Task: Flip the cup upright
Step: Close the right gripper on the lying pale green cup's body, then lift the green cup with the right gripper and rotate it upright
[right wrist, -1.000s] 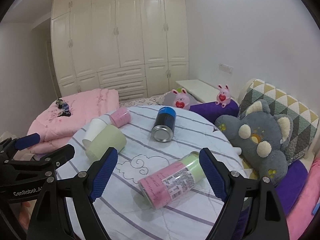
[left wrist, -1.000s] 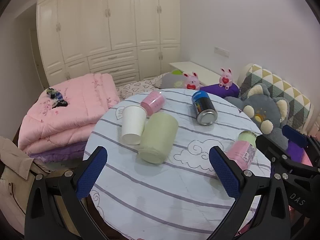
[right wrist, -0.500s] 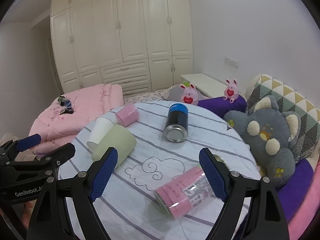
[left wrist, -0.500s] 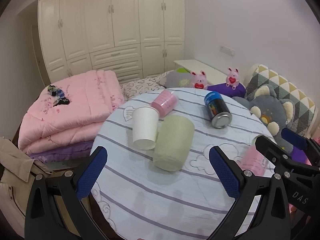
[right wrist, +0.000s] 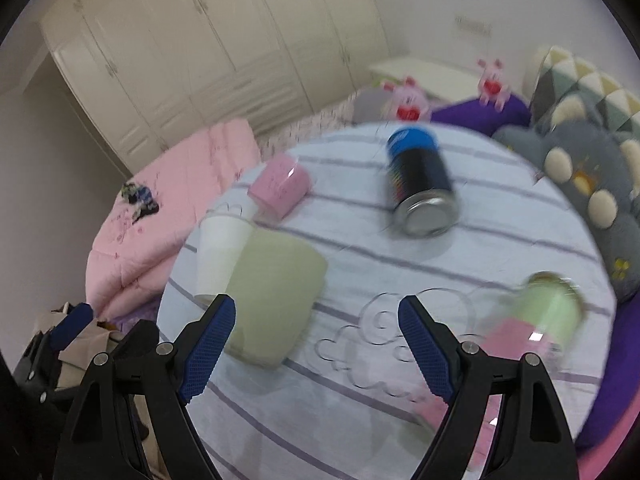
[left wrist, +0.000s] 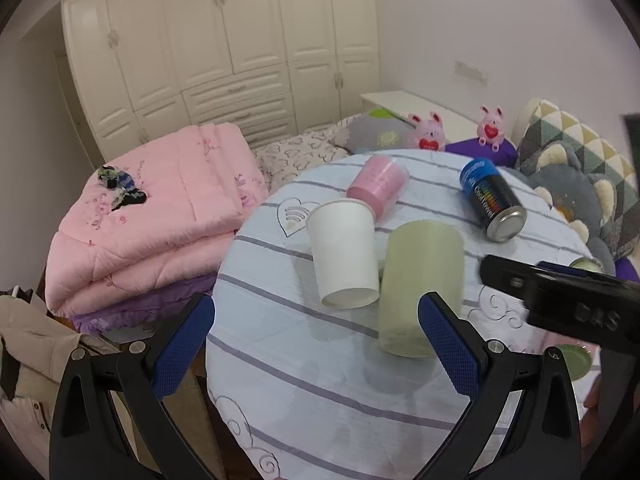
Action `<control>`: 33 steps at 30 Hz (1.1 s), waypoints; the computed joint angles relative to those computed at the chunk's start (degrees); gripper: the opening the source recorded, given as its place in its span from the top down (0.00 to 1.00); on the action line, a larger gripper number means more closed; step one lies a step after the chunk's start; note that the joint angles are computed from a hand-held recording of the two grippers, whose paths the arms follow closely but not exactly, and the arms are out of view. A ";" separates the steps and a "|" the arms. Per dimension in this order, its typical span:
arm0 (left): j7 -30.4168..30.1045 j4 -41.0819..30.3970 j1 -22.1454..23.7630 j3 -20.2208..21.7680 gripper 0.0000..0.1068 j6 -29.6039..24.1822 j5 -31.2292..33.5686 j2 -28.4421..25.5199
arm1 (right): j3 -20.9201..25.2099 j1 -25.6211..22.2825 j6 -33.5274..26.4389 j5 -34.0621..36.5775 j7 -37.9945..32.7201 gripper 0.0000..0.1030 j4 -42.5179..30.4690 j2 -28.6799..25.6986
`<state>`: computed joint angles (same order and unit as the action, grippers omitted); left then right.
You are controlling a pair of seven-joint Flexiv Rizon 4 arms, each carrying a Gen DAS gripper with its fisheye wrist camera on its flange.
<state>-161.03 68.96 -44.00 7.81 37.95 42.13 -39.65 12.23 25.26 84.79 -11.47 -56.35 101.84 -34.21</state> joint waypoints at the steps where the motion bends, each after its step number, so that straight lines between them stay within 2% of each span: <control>1: 0.53 0.15 0.55 -0.25 0.04 0.27 -0.42 -0.16 | 2.47 -1.61 -2.49 0.78 -0.68 0.18 -2.03 -1.21; 2: 1.09 0.31 1.05 -0.45 0.04 0.77 -0.75 -0.37 | 5.97 -3.91 -5.28 2.56 -1.81 0.18 -4.82 -3.07; 5: 2.12 1.03 1.90 -0.55 0.04 2.38 -1.39 -0.60 | 10.44 -6.38 -10.90 6.85 -4.74 0.18 -9.95 -6.24; 7: 2.69 1.38 2.38 -0.59 0.04 3.25 -2.08 -0.81 | 10.80 -6.08 -13.17 8.67 -5.81 0.18 -12.47 -7.74; 15: 3.92 3.10 3.47 -0.23 0.04 6.78 -4.49 -1.46 | 18.86 -9.98 -20.97 19.44 -16.19 0.18 -22.59 -14.29; 22: 4.81 3.15 3.70 -0.05 0.04 7.55 -6.49 -2.16 | 20.55 -10.34 -25.22 26.64 -22.68 0.18 -27.92 -17.51; 25: 5.21 3.04 3.51 0.10 0.04 7.76 -6.97 -2.26 | 21.27 -11.02 -26.41 30.20 -25.53 0.23 -28.89 -17.83; 33: 6.73 2.09 2.77 0.17 0.04 8.50 -7.51 -2.43 | 15.23 -9.25 -30.08 33.79 -28.09 0.23 -26.99 -13.47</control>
<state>-154.30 71.05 -41.24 7.98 46.45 34.62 -42.07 27.46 16.01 54.71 22.33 -84.44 74.84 -47.68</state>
